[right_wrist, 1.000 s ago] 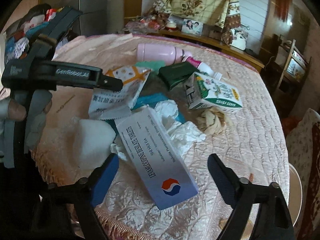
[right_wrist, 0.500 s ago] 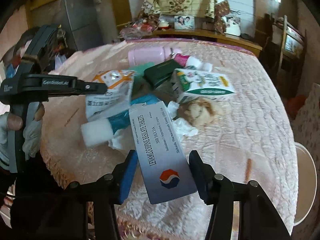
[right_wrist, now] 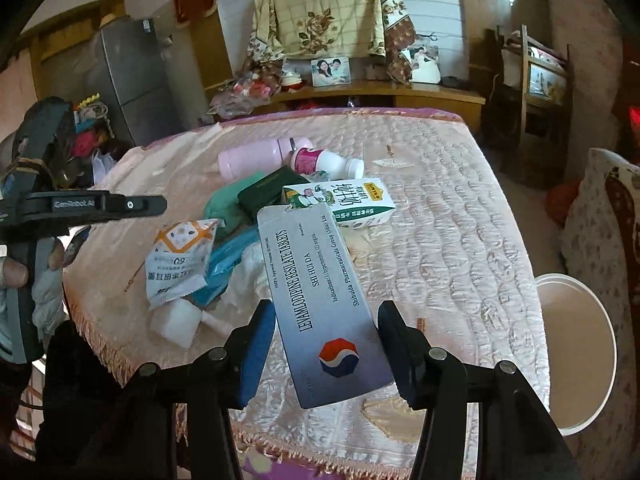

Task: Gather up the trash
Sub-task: 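Carry the box and snack bag in both grippers over the white bucket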

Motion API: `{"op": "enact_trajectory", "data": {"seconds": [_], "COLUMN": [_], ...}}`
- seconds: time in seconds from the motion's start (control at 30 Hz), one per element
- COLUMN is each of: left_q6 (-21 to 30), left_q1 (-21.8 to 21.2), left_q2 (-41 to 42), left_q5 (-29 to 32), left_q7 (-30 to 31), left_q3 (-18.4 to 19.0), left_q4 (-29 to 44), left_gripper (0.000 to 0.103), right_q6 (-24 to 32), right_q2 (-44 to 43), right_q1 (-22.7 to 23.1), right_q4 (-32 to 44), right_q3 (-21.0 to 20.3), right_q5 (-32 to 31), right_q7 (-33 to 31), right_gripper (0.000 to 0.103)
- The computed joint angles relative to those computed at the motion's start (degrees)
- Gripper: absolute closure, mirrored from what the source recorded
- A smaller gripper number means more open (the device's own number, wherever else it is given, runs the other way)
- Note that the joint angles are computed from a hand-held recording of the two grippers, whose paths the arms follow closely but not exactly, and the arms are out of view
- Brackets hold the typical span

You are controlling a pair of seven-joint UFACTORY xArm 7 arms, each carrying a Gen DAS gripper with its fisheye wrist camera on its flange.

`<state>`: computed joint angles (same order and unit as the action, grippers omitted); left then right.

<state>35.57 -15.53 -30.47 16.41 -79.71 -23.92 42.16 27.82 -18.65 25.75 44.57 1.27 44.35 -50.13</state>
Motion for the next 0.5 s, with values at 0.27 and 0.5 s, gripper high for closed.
{"op": "enact_trajectory", "data": {"seconds": [0.27,0.5], "left_q6": [-6.9,-11.8], "left_q1": [0.9,2.4], "left_q2": [-7.3,-0.2], "left_q5": [-3.6,-2.3], "left_q7": [-10.0,-10.2], "left_q3": [-0.7,-2.0], "left_q4": [-11.2,-9.7], "left_gripper": [0.049,0.06], "right_q6": [0.7,0.5], "right_q2": [1.5,1.5], "right_q1": [0.5,0.2], "right_q4": [0.2,-0.2], "right_q3": [0.5,1.4], "right_q5": [1.9,1.4], "right_q7": [-0.9,-0.6], "right_gripper": [0.051,0.051]}}
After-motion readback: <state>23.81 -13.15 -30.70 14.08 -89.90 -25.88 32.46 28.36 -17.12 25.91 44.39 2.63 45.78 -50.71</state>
